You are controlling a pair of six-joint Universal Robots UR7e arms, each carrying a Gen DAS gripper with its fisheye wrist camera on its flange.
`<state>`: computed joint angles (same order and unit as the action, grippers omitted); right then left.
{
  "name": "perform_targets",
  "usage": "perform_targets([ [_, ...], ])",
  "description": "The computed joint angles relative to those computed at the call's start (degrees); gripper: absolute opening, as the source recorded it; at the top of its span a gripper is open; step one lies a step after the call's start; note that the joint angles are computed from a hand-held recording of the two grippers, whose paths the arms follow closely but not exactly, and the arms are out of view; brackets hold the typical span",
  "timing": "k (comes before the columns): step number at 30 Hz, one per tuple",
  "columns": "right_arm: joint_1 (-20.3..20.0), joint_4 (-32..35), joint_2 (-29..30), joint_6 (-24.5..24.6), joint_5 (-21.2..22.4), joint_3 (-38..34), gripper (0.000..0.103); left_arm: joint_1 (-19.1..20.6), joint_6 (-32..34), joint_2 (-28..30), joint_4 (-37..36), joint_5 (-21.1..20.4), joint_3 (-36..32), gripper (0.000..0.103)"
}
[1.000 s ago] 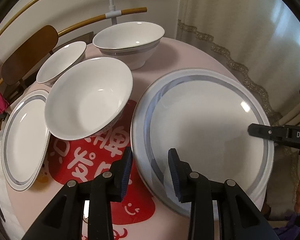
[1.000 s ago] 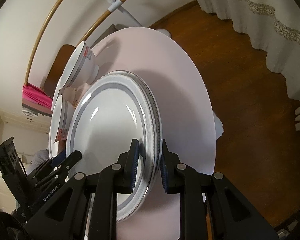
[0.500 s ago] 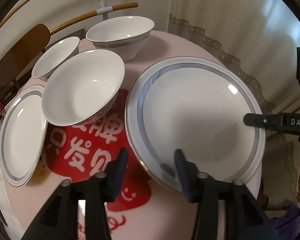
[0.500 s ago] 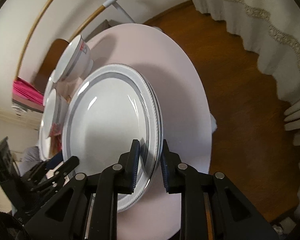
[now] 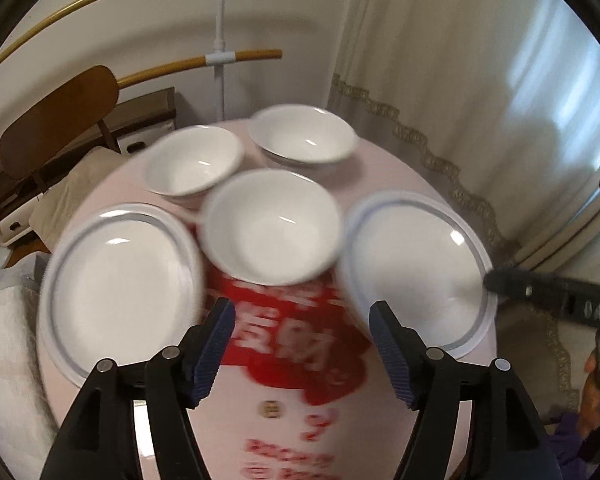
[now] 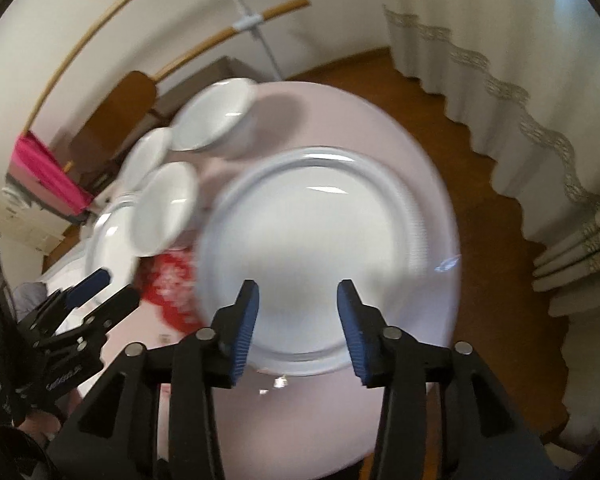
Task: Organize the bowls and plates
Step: 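Close both grippers on the rim of another grey-rimmed plate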
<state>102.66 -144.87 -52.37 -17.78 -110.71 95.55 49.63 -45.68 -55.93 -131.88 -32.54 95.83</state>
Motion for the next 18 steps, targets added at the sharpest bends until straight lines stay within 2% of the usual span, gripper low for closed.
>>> perform_targets([
  [5,3.6,-6.1,1.6,6.9,3.3,5.4,0.046,1.1,3.7,-10.8,0.4,0.8,8.1,0.069],
  [10,6.7,-13.5,7.0,12.9,4.8,8.3,0.046,3.6,4.7,-20.0,5.9,2.4,13.1,0.069],
  [14,8.3,-17.2,12.0,16.5,3.4,7.2,0.046,6.4,5.8,-23.5,8.8,3.6,14.3,0.069],
  [18,8.6,-17.7,16.2,18.5,2.2,4.7,0.046,9.9,9.4,-24.1,7.0,2.7,14.1,0.069],
])
